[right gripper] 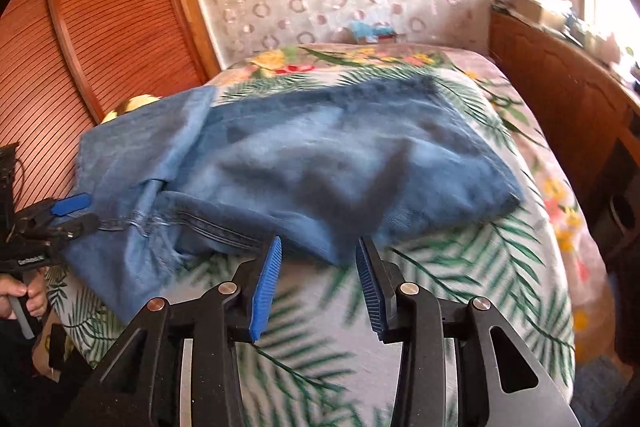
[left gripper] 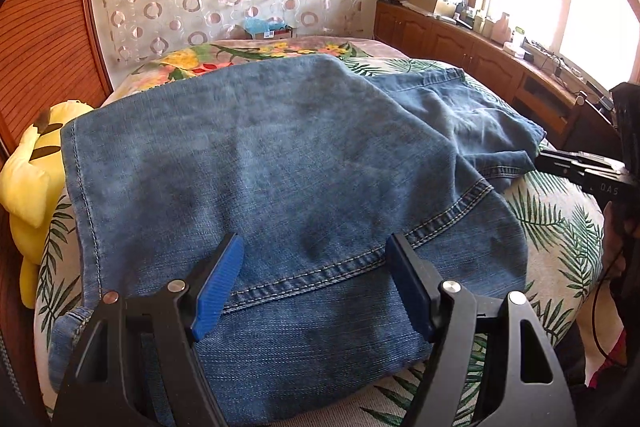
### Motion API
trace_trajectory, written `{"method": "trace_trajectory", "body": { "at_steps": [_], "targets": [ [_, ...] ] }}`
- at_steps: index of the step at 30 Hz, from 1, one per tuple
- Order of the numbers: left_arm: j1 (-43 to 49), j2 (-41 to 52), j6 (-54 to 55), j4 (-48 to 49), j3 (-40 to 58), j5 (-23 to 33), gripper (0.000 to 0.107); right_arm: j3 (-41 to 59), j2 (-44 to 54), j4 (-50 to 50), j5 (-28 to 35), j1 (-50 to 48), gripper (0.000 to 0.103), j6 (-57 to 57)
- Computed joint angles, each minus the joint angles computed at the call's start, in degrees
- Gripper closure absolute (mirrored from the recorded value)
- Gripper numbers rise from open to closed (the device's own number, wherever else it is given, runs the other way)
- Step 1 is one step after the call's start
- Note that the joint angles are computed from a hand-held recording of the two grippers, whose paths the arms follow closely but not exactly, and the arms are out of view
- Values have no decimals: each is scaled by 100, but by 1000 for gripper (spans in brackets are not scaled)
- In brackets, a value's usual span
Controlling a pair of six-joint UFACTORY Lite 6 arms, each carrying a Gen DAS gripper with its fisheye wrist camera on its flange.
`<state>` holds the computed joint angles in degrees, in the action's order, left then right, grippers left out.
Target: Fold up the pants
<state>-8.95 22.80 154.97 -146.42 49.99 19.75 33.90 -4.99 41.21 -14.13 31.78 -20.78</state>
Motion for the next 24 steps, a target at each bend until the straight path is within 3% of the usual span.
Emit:
{"method": "trace_trajectory", "body": {
  "at_steps": [6, 12, 13, 14, 16, 24],
  "targets": [
    [79, 93, 104, 2, -7, 114, 31, 558, 617, 243, -67, 154, 63, -709],
    [182, 93, -96, 267, -23, 207, 31, 899, 1231, -642, 273, -103, 66, -371],
    [198, 83, -147, 315, -29, 214, 31, 820, 1138, -1088, 299, -156, 73, 50],
    [187, 83, -151, 298, -18, 207, 31, 828, 1111, -1330, 355, -214, 88, 243],
    [137, 95, -165, 253, 17, 181, 31, 655, 905, -1932, 441, -328, 96, 717],
    [112, -352, -860, 911, -136, 87, 31, -749, -840, -2123, 534, -281, 100, 1047]
  ]
}}
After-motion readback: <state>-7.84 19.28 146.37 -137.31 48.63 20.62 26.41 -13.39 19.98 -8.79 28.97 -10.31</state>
